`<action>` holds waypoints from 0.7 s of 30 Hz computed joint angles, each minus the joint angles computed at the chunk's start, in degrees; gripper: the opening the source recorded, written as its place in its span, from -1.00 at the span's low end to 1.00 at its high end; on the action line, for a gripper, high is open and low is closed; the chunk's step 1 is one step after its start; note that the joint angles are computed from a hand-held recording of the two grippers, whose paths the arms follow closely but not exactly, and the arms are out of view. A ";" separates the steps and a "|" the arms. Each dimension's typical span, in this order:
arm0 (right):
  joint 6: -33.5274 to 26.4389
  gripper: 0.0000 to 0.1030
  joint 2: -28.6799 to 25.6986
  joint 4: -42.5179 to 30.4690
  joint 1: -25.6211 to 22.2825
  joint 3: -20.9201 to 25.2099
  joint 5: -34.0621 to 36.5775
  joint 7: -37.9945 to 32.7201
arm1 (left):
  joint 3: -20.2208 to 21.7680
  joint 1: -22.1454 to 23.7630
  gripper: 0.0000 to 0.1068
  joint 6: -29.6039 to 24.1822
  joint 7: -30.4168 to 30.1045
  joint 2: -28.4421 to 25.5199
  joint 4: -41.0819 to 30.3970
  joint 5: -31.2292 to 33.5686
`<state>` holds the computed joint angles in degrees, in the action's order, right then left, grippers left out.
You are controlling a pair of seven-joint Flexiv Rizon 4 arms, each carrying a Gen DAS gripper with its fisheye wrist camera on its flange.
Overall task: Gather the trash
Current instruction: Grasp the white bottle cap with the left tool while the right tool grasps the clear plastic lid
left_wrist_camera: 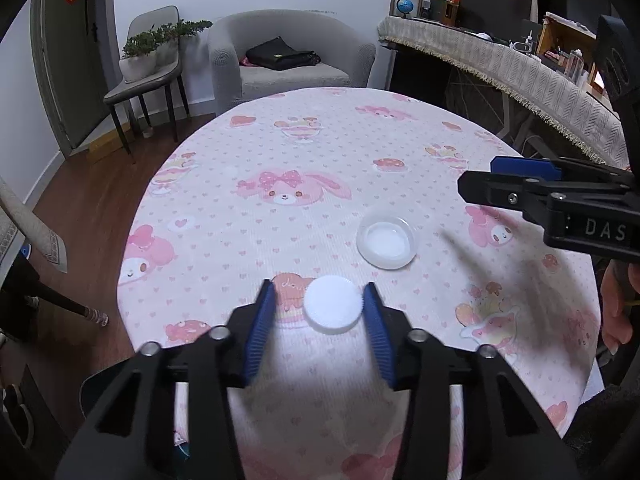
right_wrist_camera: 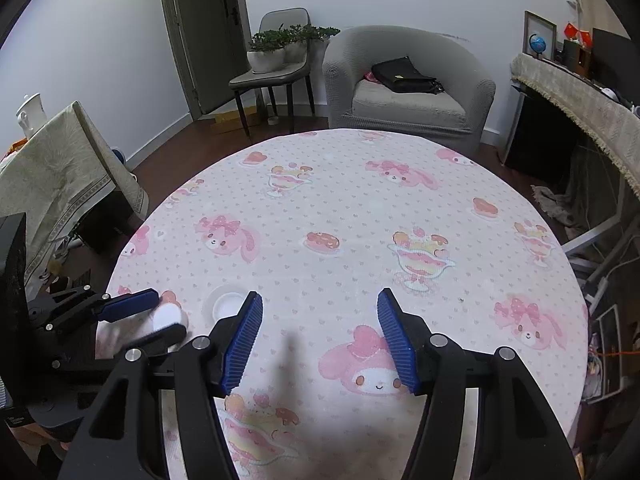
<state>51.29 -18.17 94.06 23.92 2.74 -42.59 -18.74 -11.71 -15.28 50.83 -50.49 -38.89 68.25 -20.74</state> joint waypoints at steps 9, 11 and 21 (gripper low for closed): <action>0.44 0.25 -1.59 -1.82 0.19 0.29 1.83 -2.59 | -0.02 0.21 -0.39 -0.53 -0.06 -0.15 -0.62 -0.36; 0.67 0.25 -2.38 -2.76 0.38 0.32 2.59 -3.60 | 0.06 0.53 -0.39 -0.24 -0.46 -0.13 -0.69 -0.64; -0.17 0.25 -5.83 -7.21 1.96 -0.06 6.23 -8.25 | 0.42 1.90 -0.39 -0.03 -3.01 0.00 -1.56 -1.31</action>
<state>51.13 -24.01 86.85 25.88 2.69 -36.36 -26.99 -11.29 -13.39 50.79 -53.50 -38.89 66.69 -22.05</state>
